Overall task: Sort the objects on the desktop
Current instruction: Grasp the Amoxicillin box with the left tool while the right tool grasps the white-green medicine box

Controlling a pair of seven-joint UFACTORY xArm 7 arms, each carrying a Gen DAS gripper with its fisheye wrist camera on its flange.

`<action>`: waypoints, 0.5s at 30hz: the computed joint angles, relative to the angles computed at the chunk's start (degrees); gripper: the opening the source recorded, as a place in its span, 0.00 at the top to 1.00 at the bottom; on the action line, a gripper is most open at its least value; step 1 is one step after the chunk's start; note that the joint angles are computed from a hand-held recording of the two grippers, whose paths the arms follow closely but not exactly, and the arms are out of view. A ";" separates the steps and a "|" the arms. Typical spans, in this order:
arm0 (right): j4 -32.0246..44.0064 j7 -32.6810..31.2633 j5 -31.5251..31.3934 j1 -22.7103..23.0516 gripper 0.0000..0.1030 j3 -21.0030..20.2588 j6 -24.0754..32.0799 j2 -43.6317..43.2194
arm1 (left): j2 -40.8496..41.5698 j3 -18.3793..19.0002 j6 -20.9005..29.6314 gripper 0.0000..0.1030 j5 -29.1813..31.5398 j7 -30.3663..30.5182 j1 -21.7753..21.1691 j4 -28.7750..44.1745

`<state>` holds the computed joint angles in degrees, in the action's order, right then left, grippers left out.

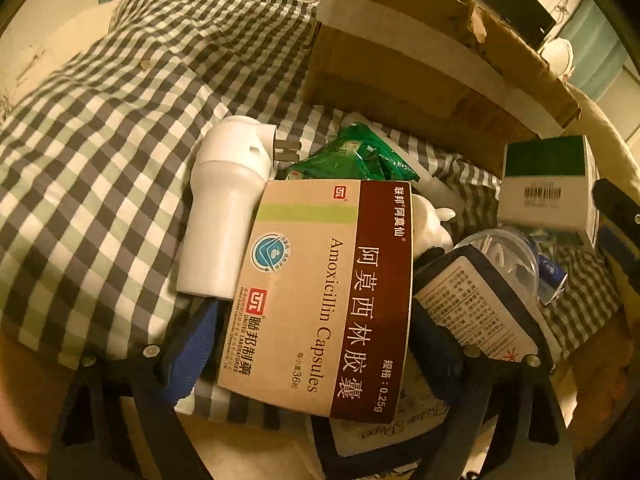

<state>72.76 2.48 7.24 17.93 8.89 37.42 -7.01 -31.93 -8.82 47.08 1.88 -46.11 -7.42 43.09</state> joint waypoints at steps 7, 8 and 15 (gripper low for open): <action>1.87 2.62 -0.29 -0.92 0.00 -0.32 2.08 0.93 | -0.43 -0.08 -1.19 0.19 -0.42 -0.29 -0.14 -0.55; 2.20 2.30 -0.70 -0.85 0.00 -0.24 2.28 1.36 | -0.60 -0.20 -1.26 0.19 -0.21 -0.41 -0.06 -0.68; 6.02 3.49 -10.38 0.16 0.00 1.09 0.02 6.65 | -2.58 -2.06 0.40 0.19 3.06 -0.93 0.75 -0.84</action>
